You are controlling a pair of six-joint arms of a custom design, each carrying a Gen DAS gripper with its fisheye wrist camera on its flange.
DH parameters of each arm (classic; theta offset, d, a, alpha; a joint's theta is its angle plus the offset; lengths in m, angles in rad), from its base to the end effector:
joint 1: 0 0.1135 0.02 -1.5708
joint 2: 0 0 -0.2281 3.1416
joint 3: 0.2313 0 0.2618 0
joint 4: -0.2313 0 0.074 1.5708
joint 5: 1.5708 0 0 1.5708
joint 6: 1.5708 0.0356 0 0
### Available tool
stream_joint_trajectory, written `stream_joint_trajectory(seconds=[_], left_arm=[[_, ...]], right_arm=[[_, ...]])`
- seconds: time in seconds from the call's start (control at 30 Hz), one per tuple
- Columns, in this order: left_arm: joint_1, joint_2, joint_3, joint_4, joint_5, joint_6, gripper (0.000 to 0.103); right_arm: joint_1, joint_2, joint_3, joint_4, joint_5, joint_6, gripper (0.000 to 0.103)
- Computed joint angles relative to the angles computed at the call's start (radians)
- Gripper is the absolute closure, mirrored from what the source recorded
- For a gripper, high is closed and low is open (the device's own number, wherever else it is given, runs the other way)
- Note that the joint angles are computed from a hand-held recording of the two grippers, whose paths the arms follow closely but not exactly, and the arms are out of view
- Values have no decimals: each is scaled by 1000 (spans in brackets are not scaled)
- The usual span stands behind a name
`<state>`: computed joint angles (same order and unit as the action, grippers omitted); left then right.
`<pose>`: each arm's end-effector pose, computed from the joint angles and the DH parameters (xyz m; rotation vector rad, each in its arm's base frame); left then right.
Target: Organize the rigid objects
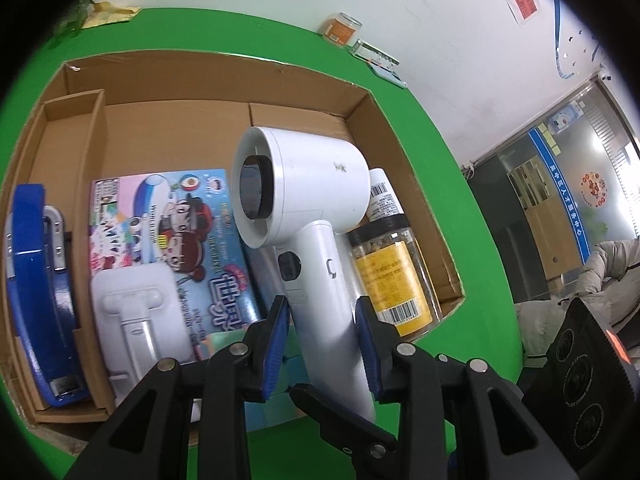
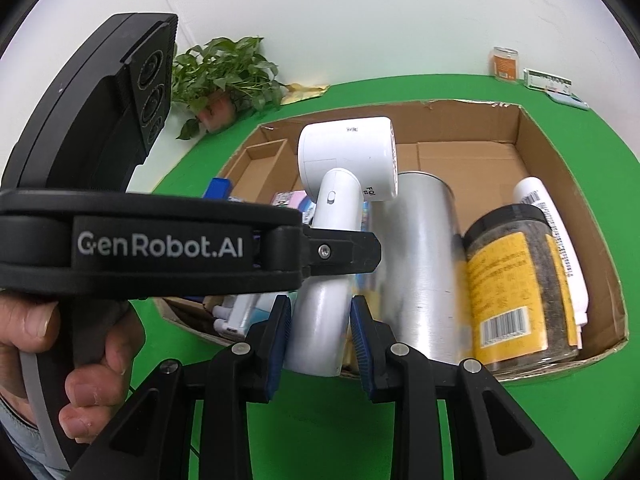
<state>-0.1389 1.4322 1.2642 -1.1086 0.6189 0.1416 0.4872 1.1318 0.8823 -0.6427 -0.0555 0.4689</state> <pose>0.2741 -0.0592 0.2574 0.5082 2.6774 -0.8698 0.2231 0.1205 0.2299 -0.0478 2.5228 0.4719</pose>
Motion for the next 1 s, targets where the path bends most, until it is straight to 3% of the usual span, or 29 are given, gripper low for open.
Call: stream_joint_trajectory(seconds=[0.2,0.33,0.43,0.47,0.53,0.67,0.77,1.0], left_arm=[[-32,22,4,13,-15,-24,70],[-14,-15,-13,26,-47,-33,63],[20,-83,-37,39,-44,-21,55],[36,-123,-54,48,-50,-17,51],[61,-204,-97,74,-67,-15,39],[127,-380,-188,96,-82,20,38],[157,-553,-289,140,-139,10,27],[213,-953,-468,158,-227,-28,21]], right_arm=[[-26,-15,-22,-3,-9,-21,74],[-29,-39,-36,-2,-6,-15,68],[-23,-120,-78,5,11,-8,32],[-16,-157,-96,6,29,-7,22],[11,-245,-133,-9,77,-13,22],[80,-416,-206,-49,173,-10,7],[161,-486,-220,-102,242,4,6],[295,-588,-215,-237,362,61,1]])
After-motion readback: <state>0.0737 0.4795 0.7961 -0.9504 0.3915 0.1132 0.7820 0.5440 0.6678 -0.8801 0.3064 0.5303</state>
